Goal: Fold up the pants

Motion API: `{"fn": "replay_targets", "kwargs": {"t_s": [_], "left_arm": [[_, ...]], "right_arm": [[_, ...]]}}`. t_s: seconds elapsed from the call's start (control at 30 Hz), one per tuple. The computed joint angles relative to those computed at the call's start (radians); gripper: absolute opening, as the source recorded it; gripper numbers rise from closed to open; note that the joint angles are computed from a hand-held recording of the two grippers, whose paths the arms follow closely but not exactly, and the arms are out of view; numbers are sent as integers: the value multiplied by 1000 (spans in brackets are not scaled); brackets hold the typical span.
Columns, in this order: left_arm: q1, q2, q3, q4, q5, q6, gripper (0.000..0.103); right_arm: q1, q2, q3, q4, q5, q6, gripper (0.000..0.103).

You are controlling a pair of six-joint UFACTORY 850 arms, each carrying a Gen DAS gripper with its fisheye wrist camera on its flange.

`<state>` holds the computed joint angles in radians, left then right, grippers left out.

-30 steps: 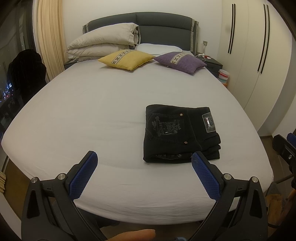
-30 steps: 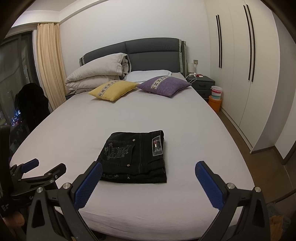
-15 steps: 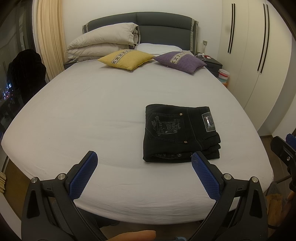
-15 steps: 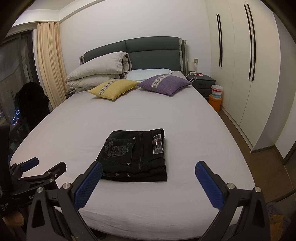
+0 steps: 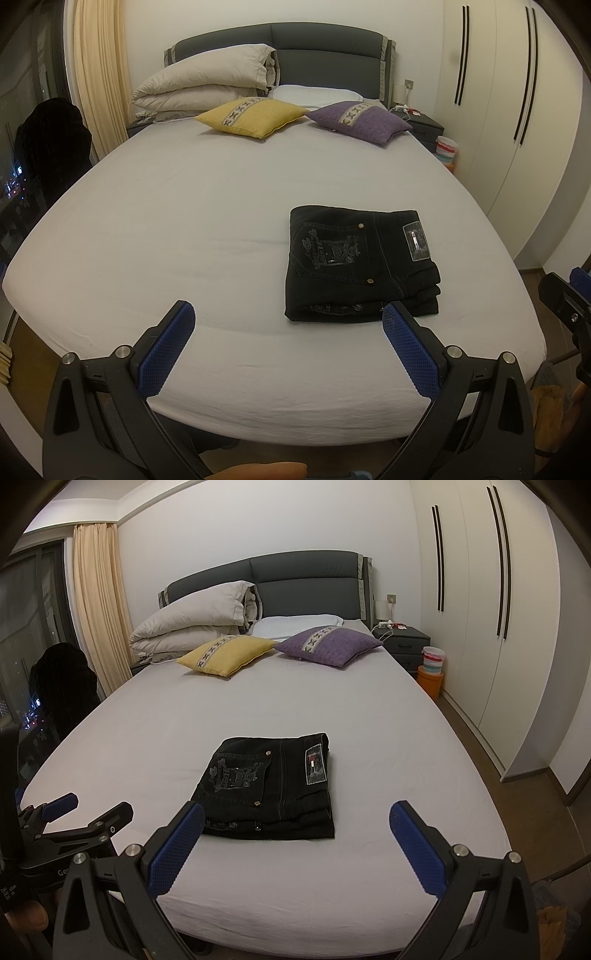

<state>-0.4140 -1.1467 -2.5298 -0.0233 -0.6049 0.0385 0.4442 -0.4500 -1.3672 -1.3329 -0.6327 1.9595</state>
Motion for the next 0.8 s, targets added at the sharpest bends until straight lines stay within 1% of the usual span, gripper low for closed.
{"fn": "replay_targets", "kwargs": {"t_s": [0.27,0.57,0.73,0.8], "left_arm": [[0,4,11,1,5,0,103],[3,27,66,2,31,4,103],[1,62,132,16,80,1,103],[0,62,133,40,77,-20,103]], "right_arm": [[0,1,1,2,1,-2,103],[4,-2,14,-11,5,21,103],[1,0,21,-9,14,24,103],[-2,2,21,-1,18,18,103]]}}
